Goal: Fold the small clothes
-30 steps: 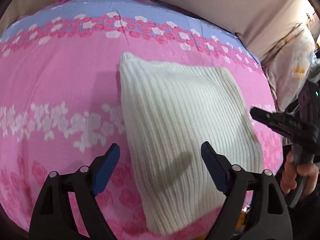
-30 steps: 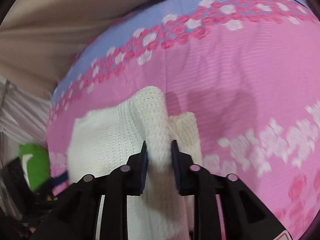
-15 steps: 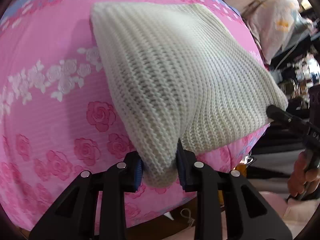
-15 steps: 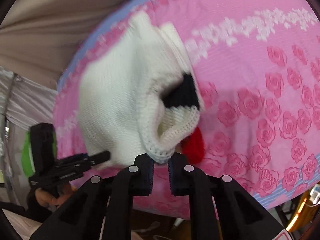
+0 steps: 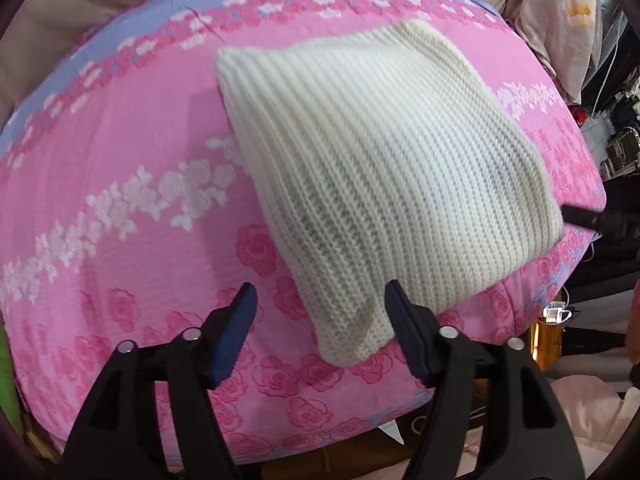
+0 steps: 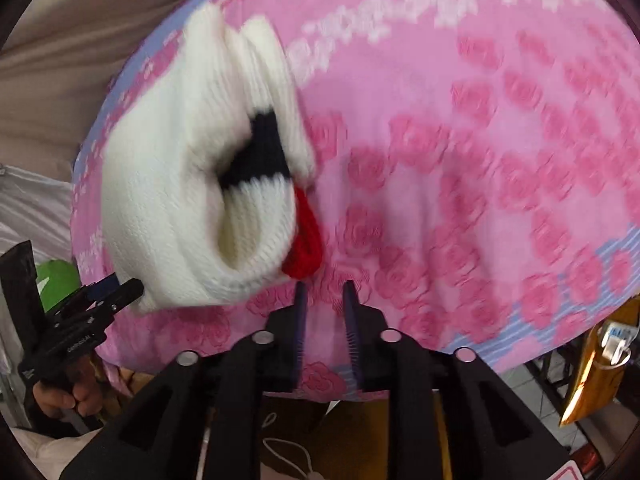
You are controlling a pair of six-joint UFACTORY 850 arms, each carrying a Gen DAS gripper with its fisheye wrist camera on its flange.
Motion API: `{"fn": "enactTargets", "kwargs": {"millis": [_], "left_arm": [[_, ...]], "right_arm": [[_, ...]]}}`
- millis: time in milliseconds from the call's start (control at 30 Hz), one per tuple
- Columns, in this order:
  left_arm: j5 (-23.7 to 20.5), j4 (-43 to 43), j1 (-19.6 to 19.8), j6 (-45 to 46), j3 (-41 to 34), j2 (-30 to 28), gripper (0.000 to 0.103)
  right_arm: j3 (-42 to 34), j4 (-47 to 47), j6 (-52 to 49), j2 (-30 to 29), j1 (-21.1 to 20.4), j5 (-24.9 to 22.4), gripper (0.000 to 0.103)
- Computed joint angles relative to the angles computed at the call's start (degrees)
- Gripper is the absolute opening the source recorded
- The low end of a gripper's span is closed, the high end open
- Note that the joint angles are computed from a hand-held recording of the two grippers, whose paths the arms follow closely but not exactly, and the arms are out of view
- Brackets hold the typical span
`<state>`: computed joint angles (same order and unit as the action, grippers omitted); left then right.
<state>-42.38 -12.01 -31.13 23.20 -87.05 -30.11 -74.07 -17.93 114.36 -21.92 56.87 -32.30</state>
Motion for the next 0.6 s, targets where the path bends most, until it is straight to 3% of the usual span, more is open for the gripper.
{"fn": "enactTargets", "kwargs": {"millis": [67, 133, 200, 267, 333, 367, 400, 467, 500, 600], "left_arm": [[1.51, 1.5, -0.47, -0.94, 0.06, 0.66, 0.069], [2.22, 2.71, -0.29, -1.58, 0.16, 1.02, 0.069], [2.18, 3.56, -0.37, -2.78, -0.71, 0.49, 0.069], [1.69, 3.65, -0.2, -3.55, -1.56, -0.04, 0.069], [1.71, 3.47, 0.02, -3.69, -1.39, 0.12, 0.069], [1.81, 3.94, 0.14, -4.29, -1.43, 0.14, 0.07], [2.16, 4.09, 0.37, -4.48, -0.73, 0.61, 0.071], [2.74, 4.65, 0.65, -5.49, -0.22, 0.85, 0.074], [2.84, 4.85, 0.76, -5.88, -0.16, 0.77, 0.074], [2.1, 2.64, 1.24, -5.46, -0.59, -0.07, 0.075]], "right_arm": [[-1.61, -4.32, 1.94, 0.67, 0.18, -4.24, 0.043], [-5.54, -7.43, -0.18, -0.52, -0.37, -8.98, 0.043], [-9.5, -8.92, -4.98, -2.89, -1.61, -10.04, 0.043], [-13.35, -7.95, -10.51, -6.15, -2.95, -10.75, 0.055], [-17.22, -5.04, -16.23, -9.94, -4.42, -12.21, 0.055], [-18.19, -3.3, -18.31, -11.39, -5.05, -12.45, 0.052], [-17.33, -1.9, -19.19, -11.36, -5.54, -11.58, 0.033], [-14.16, -2.46, -14.97, -9.1, -5.52, -8.81, 0.018], [-12.83, -4.18, -12.36, -7.67, -5.24, -7.35, 0.018], [-11.81, -9.89, -6.57, -5.0, -3.97, -8.78, 0.017]]}}
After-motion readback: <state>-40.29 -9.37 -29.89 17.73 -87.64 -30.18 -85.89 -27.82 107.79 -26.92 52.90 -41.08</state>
